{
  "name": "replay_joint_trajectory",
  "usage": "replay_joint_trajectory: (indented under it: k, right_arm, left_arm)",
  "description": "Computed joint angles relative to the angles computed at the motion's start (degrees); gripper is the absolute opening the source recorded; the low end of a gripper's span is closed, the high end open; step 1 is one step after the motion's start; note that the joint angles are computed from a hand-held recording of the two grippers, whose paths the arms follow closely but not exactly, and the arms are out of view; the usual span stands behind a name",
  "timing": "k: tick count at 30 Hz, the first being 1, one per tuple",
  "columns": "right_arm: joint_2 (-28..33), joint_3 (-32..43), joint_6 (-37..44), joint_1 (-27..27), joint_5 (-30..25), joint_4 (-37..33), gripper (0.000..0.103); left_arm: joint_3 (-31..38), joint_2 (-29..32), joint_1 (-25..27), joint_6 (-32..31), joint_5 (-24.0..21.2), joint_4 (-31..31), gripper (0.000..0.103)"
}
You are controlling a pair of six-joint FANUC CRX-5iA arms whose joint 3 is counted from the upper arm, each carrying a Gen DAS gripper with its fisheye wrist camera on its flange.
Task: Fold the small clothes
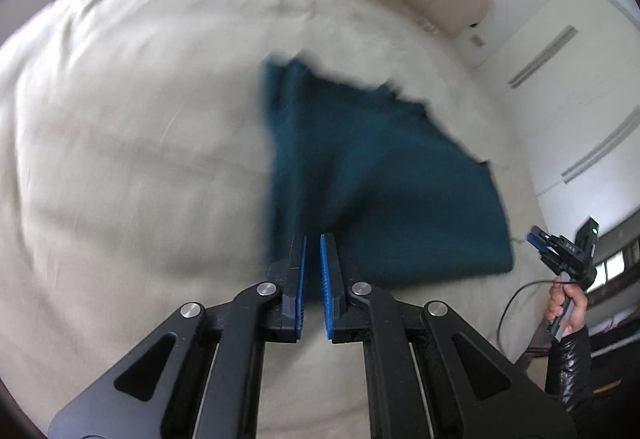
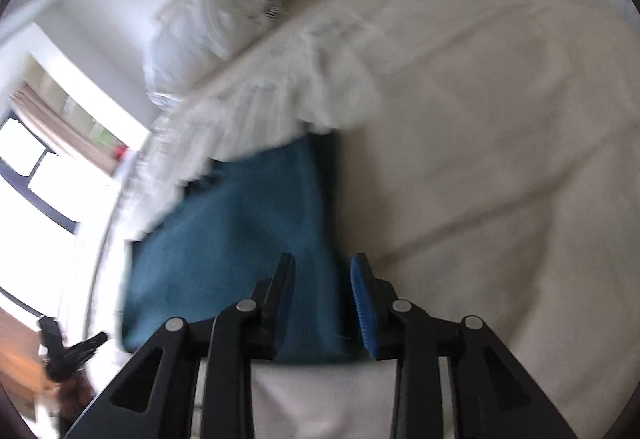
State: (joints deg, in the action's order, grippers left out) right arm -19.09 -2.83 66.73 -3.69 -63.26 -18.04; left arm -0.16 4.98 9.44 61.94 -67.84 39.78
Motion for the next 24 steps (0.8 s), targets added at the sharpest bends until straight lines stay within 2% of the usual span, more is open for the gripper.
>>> replay_joint_trajectory:
  k: [3, 5, 7, 9, 11, 12, 13, 15, 17, 18, 20, 23, 24]
  right_arm:
    - [4.7, 5.1, 6.1, -1.4, -0.4, -10.7, 0.033]
    - [8.8, 8.3, 10.0, -1.9, -0.7, -17.5, 0.033]
    - [12.9, 10.8, 10.8, -0.6, 0.4, -19.9, 0.033]
    - [19.4, 15.2, 13.1, -2.4, -2.5, -27.4, 0.033]
    - [22.2, 16.2, 11.0, -2.0, -1.4, -27.2, 0.033]
    - [23.8, 16.7, 10.1, -2.4, -0.8, -27.3, 0.031]
    - [24.7, 16.6, 10.9, -3.6, -0.3, -29.1, 0.026]
    - [25.1, 15.0, 11.3, -7.1, 2.3, -33.9, 0.022]
    - [24.1, 12.6, 12.1, -10.2, 5.7, -36.6, 0.022]
    - [23.4, 11.5, 11.7, -11.0, 7.6, -36.1, 0.022]
    - [22.4, 9.7, 10.6, -12.5, 10.5, -35.6, 0.014]
    - [19.7, 6.4, 3.7, -12.5, 16.1, -29.1, 0.017]
    - [19.0, 5.6, 3.1, -13.0, 16.9, -29.4, 0.018]
  left_arm:
    - [6.5, 4.2, -5.3, -1.8, 3.5, 0.6, 0.006]
    - [12.3, 9.0, -9.1, -2.1, 5.7, -0.4, 0.006]
    - [19.5, 14.9, -12.3, 0.4, 6.1, -3.9, 0.006]
    - [25.9, 20.2, -14.5, 2.9, 6.0, -8.1, 0.006]
    - [31.5, 25.2, -15.2, 7.9, 3.5, -11.9, 0.006]
    - [31.9, 26.3, -15.0, 9.6, 4.2, -12.8, 0.006]
    - [30.5, 26.8, -14.2, 9.2, 5.5, -10.7, 0.006]
    - [25.4, 26.7, -12.1, 4.6, 7.5, -1.5, 0.006]
    - [22.6, 26.9, -11.0, 1.0, 7.8, 4.6, 0.006]
    - [22.0, 27.0, -10.6, 0.2, 7.7, 6.1, 0.006]
    - [20.6, 26.9, -10.2, -0.3, 8.4, 8.6, 0.006]
    - [18.5, 25.5, -10.3, -1.0, 10.7, 8.5, 0.006]
    - [18.5, 25.5, -10.3, -1.1, 10.8, 8.5, 0.006]
